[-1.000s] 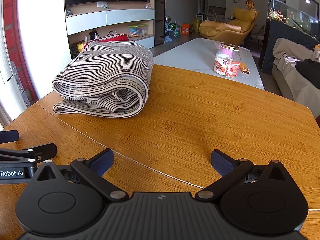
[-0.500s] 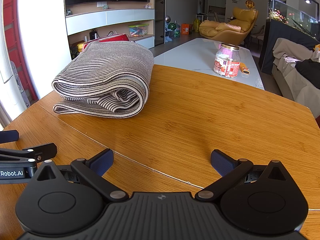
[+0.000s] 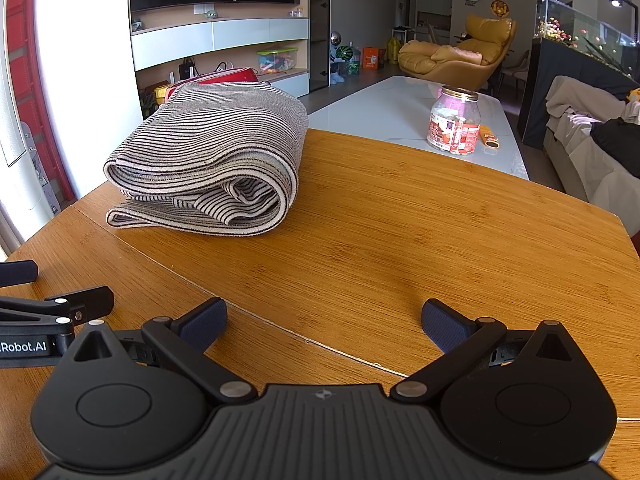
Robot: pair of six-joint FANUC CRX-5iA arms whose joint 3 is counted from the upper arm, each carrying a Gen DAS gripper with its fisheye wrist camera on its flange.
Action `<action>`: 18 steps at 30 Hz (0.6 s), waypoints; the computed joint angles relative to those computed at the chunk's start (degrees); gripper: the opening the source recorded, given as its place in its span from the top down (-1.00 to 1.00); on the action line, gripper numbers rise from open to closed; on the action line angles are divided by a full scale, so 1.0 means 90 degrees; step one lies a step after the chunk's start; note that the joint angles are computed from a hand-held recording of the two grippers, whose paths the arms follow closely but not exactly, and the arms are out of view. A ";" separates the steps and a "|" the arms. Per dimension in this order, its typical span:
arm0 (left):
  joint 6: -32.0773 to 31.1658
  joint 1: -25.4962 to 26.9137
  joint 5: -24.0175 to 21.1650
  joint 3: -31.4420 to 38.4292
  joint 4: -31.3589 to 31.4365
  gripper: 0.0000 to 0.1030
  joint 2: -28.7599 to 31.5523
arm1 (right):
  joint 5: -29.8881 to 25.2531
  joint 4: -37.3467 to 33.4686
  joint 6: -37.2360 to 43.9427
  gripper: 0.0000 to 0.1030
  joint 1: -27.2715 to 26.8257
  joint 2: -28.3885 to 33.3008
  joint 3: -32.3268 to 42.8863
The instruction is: Fold clothes
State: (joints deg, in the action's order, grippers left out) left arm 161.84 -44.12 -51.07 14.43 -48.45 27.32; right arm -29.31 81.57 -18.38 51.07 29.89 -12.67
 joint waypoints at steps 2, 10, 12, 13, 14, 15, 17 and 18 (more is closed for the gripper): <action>0.0000 0.0001 0.0001 -0.0001 0.0000 -1.00 -0.0001 | 0.0000 0.0000 0.0000 -1.00 0.0000 0.0000 0.0000; -0.0002 0.0000 -0.0002 0.0003 0.0001 -1.00 0.0001 | -0.0001 -0.0002 0.0001 -1.00 0.0002 0.0003 0.0004; -0.0003 0.0003 0.0002 0.0001 -0.0001 -1.00 0.0001 | -0.0001 -0.0002 0.0001 -1.00 0.0002 0.0003 0.0004; -0.0013 0.0003 0.0003 0.0014 -0.0003 -1.00 0.0011 | 0.0000 0.0001 -0.0001 -1.00 0.0000 0.0002 0.0002; -0.0024 0.0004 0.0004 0.0027 -0.0004 -1.00 0.0021 | 0.0000 0.0001 -0.0001 -1.00 0.0000 0.0002 0.0002; -0.0050 0.0013 0.0018 0.0044 0.0003 -1.00 0.0035 | 0.0001 0.0004 -0.0003 -1.00 -0.0001 0.0001 0.0000; -0.0269 0.0109 0.0226 0.0050 0.0088 -1.00 0.0053 | 0.0002 0.0007 -0.0006 -1.00 -0.0002 0.0000 -0.0002; -0.0275 0.0131 0.0248 0.0061 0.0104 -1.00 0.0062 | 0.0003 0.0010 -0.0008 -1.00 -0.0003 -0.0001 -0.0004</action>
State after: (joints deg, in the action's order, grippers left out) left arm 159.37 -42.94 -48.84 14.98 -47.52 27.88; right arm -29.28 81.66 -18.45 51.04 29.89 -12.70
